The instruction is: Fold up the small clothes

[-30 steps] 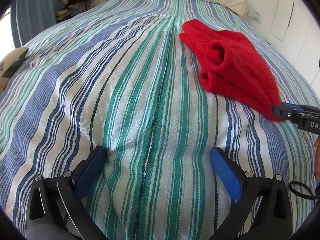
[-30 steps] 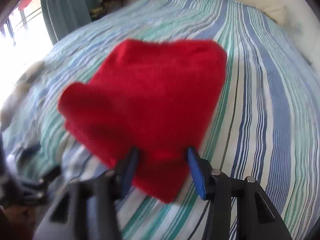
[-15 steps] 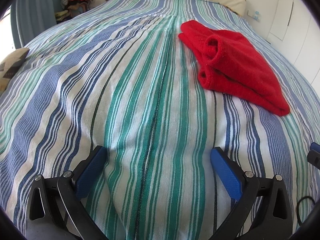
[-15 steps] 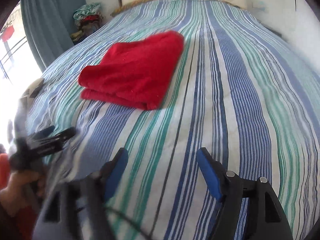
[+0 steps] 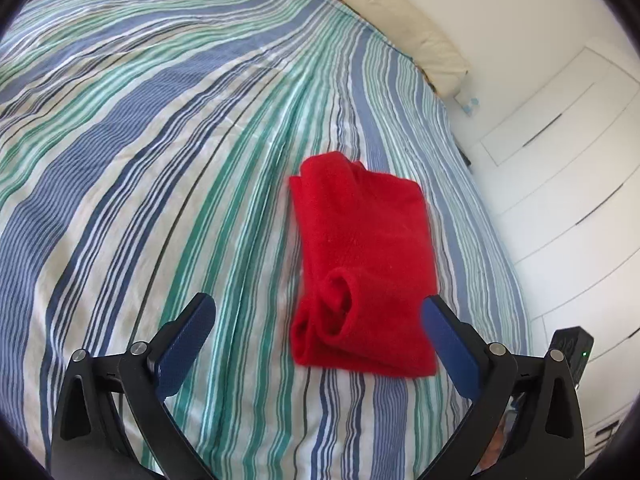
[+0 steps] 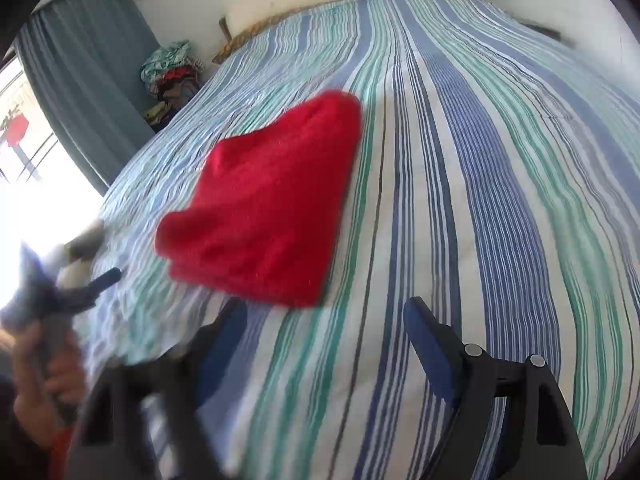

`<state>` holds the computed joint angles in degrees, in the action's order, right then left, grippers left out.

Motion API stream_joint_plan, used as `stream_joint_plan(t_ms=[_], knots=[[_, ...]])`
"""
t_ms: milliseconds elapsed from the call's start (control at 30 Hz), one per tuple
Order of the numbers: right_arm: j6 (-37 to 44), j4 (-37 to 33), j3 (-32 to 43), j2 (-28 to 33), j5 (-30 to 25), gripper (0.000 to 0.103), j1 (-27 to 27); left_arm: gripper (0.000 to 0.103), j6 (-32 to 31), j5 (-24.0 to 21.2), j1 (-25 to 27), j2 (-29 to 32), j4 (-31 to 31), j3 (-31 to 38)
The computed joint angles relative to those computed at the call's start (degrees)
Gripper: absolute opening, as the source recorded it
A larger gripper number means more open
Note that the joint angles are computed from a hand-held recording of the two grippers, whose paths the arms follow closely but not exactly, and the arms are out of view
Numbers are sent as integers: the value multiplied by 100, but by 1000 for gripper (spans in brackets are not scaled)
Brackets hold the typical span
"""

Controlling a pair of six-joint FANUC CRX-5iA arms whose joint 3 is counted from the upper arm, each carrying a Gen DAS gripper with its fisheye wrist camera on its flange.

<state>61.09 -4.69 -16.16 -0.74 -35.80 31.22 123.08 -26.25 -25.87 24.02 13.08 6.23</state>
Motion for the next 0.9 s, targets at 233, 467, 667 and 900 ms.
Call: stream_joint_plan(t_ms=[233,467,667,900], knots=[[1640,-2295,2131,1681,-584,81,-937,101,-542,-987,96,1358,665,1417],[2261,-2728,2581,2305,-931,45,-821,21,-1109,-1340,-72,1634,781,1837],[1777,-1481,2706,2034,-683,32,-398,19,-1354,-1121,-23,1237,750,2039],[1911,-1353,3496,1836,-677,32,-473,20,-1658,-1049,43,1007,823,2381]])
